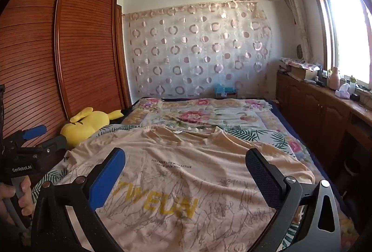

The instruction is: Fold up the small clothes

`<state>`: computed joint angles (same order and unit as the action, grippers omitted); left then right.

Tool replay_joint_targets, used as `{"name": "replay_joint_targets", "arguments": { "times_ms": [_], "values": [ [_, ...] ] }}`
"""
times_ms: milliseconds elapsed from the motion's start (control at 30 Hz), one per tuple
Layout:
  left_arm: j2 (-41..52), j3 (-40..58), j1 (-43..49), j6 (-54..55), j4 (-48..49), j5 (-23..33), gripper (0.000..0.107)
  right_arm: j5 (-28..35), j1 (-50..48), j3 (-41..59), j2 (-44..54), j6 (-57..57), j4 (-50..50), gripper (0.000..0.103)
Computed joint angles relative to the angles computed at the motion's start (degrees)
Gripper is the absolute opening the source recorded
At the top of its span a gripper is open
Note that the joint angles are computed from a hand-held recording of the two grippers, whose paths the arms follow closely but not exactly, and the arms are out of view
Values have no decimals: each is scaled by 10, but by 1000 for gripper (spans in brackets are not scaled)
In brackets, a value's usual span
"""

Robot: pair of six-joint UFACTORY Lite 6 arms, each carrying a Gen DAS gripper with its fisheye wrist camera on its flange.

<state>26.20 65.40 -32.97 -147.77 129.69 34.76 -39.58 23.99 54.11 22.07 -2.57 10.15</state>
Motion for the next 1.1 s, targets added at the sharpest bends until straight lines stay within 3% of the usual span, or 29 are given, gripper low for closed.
{"name": "replay_joint_targets", "arguments": {
  "times_ms": [1100],
  "values": [
    [2, 3, -3, 7, -6, 1, 103, -2, -3, 7, 7, 8, -14, 103]
  ]
}}
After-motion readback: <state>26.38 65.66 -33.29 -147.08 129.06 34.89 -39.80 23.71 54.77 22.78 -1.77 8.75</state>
